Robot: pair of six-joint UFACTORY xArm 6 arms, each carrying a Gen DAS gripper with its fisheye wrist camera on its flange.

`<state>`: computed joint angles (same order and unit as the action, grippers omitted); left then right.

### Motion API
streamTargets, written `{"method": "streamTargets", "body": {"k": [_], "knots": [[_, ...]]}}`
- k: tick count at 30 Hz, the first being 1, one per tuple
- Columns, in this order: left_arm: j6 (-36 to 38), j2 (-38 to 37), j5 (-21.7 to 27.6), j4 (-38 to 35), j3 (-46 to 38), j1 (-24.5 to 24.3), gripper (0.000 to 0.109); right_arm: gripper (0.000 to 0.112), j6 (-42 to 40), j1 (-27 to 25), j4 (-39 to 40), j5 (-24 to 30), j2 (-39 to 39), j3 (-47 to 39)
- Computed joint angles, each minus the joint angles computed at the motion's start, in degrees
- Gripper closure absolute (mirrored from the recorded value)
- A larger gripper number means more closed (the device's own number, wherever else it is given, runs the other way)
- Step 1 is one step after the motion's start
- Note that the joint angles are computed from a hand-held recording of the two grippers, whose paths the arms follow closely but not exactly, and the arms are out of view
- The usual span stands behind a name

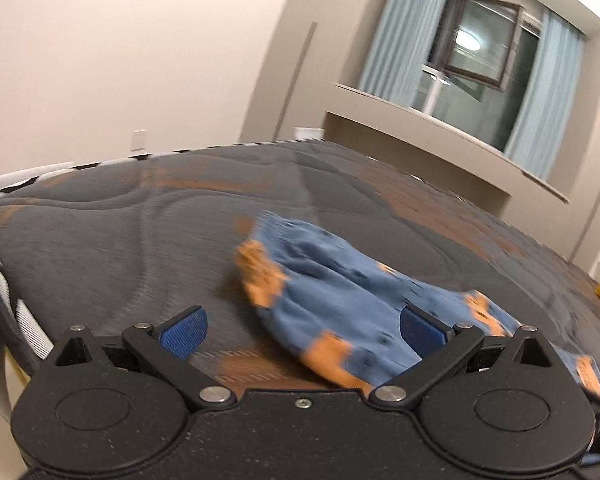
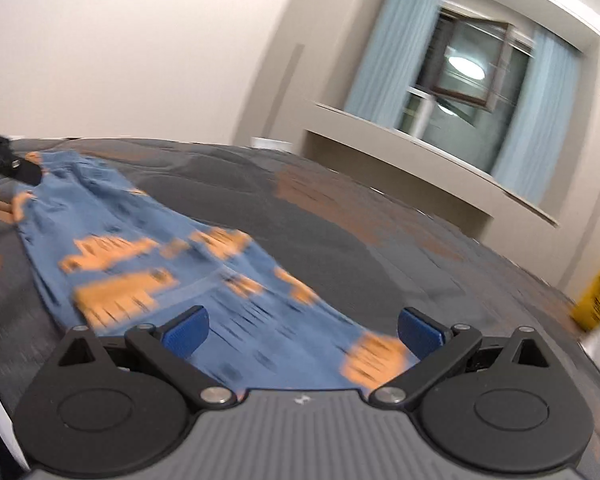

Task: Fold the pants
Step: 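Grasp the elastic waistband with the left gripper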

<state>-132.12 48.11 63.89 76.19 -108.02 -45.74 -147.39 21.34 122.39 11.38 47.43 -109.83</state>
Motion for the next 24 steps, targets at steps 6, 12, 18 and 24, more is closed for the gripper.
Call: {"method": "streamTargets", "body": {"k": [6, 12, 18, 24], "knots": [[-6.8, -5.1, -4.9, 4.1, 8.6, 3.4, 0.006, 0.010, 9.8, 4.3, -12.4, -3.8, 4.9, -6.0], [-10.5, -5.1, -11.5, 9.4, 9.4, 7.2, 0.006, 0.010, 26.4, 4.2, -23.9, -4.1, 6.0, -6.2], [-16.5, -4.3, -15.8, 15.2, 8.8, 8.7, 0.022, 0.010, 32.8, 4.6, -27.4, -5.3, 6.9, -6.8], [-8.8, 0.5, -11.4, 10.7, 1.0, 7.2, 0.020, 0.010, 34.0, 5.3, -28.1, -7.1, 7.8, -8.0]]}}
